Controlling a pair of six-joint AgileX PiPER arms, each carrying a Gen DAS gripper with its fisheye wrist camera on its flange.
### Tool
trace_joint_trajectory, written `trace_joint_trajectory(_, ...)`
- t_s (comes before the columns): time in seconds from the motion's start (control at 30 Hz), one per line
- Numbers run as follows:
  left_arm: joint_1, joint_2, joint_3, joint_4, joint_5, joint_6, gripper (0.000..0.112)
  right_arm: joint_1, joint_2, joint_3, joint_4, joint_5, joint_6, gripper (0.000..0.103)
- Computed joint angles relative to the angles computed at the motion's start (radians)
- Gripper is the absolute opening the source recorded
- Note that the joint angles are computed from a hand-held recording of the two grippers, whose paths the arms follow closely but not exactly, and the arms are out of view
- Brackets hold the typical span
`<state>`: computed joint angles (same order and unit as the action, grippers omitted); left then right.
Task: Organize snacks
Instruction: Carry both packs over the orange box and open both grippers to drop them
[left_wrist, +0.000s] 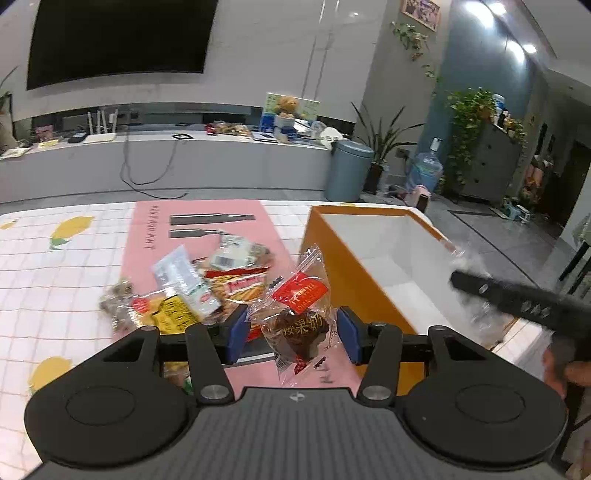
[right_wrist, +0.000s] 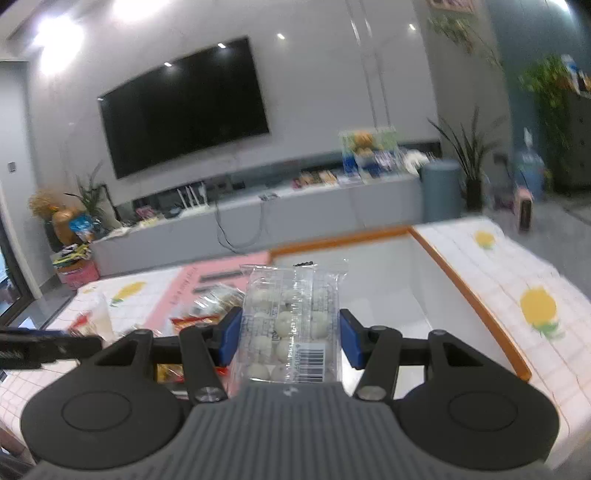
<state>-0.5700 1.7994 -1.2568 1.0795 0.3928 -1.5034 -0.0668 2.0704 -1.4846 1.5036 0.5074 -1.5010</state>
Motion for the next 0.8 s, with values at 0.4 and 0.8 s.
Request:
trace_joint_trajectory(0.4,0.035,0.03,0.032,0.022,-0.094,-0.033,0.059,0.067,0.154,-0.273,-0.483,0.002,0.444,0.054)
trace_joint_trajectory(0.8,0.02,0.011,0.04,-0.017,-0.095,0.008,0.059,0.078,0.205,-0.371,-0.665,0.045,0.595,0.091)
